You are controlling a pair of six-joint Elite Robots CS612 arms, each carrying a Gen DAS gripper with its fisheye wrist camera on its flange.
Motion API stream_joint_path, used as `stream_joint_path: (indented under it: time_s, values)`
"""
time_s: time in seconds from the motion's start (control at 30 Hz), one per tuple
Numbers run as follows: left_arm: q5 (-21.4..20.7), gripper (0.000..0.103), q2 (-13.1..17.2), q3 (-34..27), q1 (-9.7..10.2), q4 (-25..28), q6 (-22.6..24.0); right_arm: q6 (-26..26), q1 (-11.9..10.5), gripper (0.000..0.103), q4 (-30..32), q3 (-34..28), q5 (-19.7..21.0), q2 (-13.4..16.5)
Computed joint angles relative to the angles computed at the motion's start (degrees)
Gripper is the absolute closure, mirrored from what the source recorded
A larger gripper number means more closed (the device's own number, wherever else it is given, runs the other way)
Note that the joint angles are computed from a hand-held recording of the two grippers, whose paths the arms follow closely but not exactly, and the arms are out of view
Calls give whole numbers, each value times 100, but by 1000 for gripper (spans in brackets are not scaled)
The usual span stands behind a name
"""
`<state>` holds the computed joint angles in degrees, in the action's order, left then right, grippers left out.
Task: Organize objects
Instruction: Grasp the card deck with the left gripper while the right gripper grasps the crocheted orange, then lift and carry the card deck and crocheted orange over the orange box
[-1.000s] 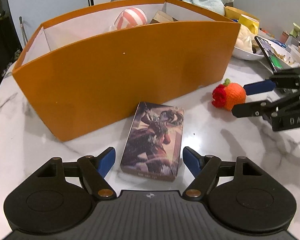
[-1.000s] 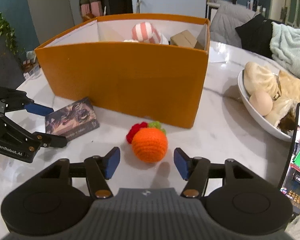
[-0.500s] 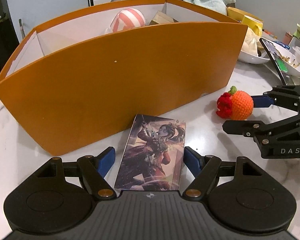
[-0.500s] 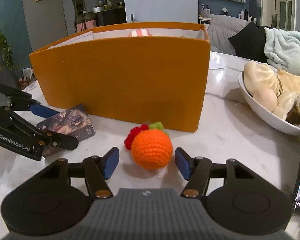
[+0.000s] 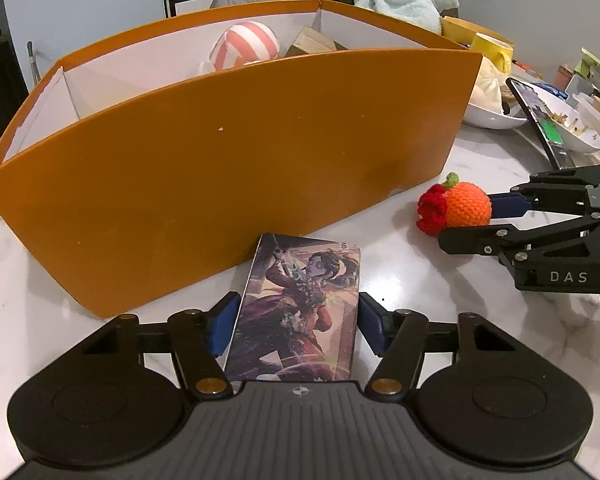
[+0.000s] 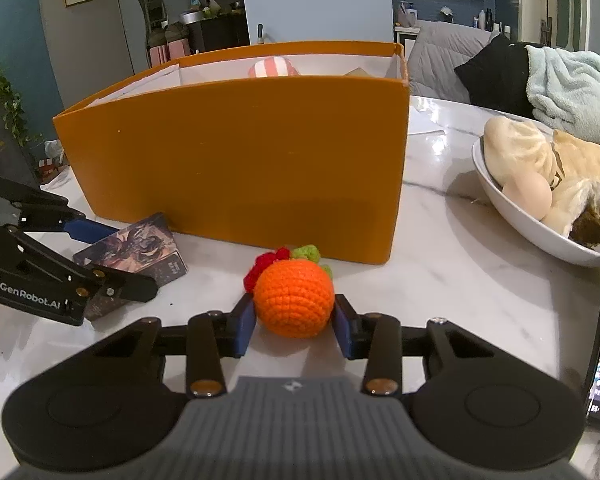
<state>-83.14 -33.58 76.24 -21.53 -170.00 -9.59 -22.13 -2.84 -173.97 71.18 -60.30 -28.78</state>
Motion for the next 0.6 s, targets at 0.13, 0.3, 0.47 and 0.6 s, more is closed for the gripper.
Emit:
stream_joint_path:
  time_s: [0.13, 0.3, 0.47, 0.6]
  values:
    - [-79, 32, -36, 45, 7, 21, 32, -16, 2, 60, 24, 3, -17, -11]
    - [-241, 32, -111, 155, 25, 26, 15, -50, 1, 60, 68, 24, -6, -40]
    - [-266, 33, -220, 336, 20, -48, 36, -145, 17, 60, 99, 78, 13, -97]
    - [-293, 33, -323, 490, 27, -188, 38, -224, 32, 60, 93, 167, -7, -175]
